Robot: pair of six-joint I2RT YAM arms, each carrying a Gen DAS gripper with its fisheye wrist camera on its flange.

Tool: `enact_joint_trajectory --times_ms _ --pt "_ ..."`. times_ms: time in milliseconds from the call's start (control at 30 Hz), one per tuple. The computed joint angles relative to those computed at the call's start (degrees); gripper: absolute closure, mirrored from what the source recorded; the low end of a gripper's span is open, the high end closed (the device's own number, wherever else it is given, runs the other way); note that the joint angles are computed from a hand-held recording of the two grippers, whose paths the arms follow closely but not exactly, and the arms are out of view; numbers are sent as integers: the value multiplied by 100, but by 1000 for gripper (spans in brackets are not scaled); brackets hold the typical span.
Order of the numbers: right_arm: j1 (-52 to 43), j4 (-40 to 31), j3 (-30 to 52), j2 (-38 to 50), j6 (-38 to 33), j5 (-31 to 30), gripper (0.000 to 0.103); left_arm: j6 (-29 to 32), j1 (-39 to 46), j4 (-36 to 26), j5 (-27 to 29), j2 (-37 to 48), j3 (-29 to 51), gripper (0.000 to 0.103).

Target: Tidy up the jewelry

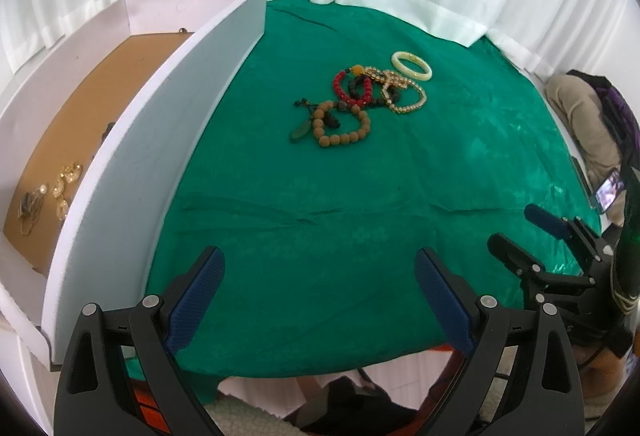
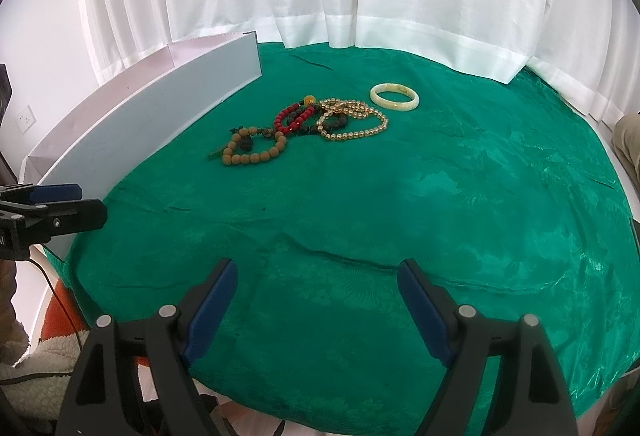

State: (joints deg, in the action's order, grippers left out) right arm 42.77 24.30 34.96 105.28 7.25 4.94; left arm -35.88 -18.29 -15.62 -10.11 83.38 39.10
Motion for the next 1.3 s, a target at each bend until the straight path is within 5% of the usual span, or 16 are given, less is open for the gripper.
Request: enact_joint_trajectory --times_ms 1300 --pt "-366 10 -71 146 104 -90 19 91 58 14 1 604 207 7"
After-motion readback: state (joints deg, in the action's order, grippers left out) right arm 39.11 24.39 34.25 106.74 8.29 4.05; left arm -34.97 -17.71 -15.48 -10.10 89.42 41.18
